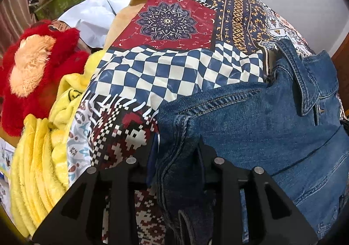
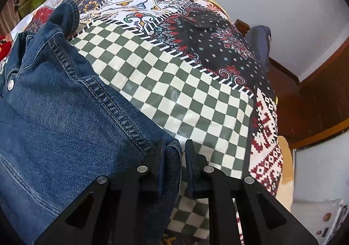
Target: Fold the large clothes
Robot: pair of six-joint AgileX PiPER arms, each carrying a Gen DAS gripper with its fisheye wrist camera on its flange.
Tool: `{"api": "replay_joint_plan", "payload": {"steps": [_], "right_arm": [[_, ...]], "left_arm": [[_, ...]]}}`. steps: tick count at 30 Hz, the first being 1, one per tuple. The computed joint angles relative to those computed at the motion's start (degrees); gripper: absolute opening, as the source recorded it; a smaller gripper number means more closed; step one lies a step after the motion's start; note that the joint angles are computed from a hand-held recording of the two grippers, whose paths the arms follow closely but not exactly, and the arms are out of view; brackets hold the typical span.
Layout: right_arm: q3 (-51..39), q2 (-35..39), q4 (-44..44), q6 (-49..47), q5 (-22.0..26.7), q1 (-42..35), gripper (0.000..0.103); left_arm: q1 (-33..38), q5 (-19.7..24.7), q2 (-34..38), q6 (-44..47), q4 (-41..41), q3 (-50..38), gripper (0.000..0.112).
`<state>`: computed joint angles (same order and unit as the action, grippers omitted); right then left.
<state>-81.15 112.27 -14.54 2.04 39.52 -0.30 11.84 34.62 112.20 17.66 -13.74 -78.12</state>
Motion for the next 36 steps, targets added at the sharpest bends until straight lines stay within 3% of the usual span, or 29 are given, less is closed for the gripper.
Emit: {"api": "replay_joint_plan", "payload": {"steps": [4, 6, 10, 11, 17, 23, 28, 31, 36], "right_arm": [[-1.03, -0.67, -0.45, 0.81, 4.16, 0.37, 0.014], [-1.87, -0.57, -2.84, 3.0, 7.09, 1.15, 0.019], [1.51, -3.05, -18.71, 17.47, 8.16, 4.77, 0.071], [2.91, -4.31, -20.97, 19.51, 7.57, 5.17, 0.075], [9.57, -17.61, -12.99, 13.16, 6.33, 4.58, 0.075], [19.41, -36.92, -15.89, 13.92, 7.18, 10.55, 0.075], [22.62, -51.52, -7.21, 10.52, 12.64, 12.89, 0.075], [24.53, -59.76, -1.58, 8.63, 16.45, 13.68, 0.076], [28.01, -71.05, -4.91, 19.26, 26.92, 25.28, 0.077]], "left_arm": [[-0.79, 1.11, -2.69, -2.65, 4.9, 1.16, 0.036], [-0.59, 2.13, -4.25, -2.32, 5.39, 1.69, 0.036], [0.29, 3.79, -9.05, -1.11, 4.91, 3.67, 0.036], [0.78, 4.48, -10.52, 0.0, 3.91, 4.27, 0.036], [2.09, 6.55, -20.58, 3.22, 2.04, 8.33, 0.045], [3.55, 9.82, -33.63, 9.53, -3.87, 13.38, 0.062], [5.74, 14.31, -44.65, 15.59, -9.59, 18.25, 0.074], [8.85, 19.14, -51.03, 20.51, -14.0, 21.74, 0.081], [15.69, 26.77, -60.1, 26.85, -17.02, 27.68, 0.091]]}}
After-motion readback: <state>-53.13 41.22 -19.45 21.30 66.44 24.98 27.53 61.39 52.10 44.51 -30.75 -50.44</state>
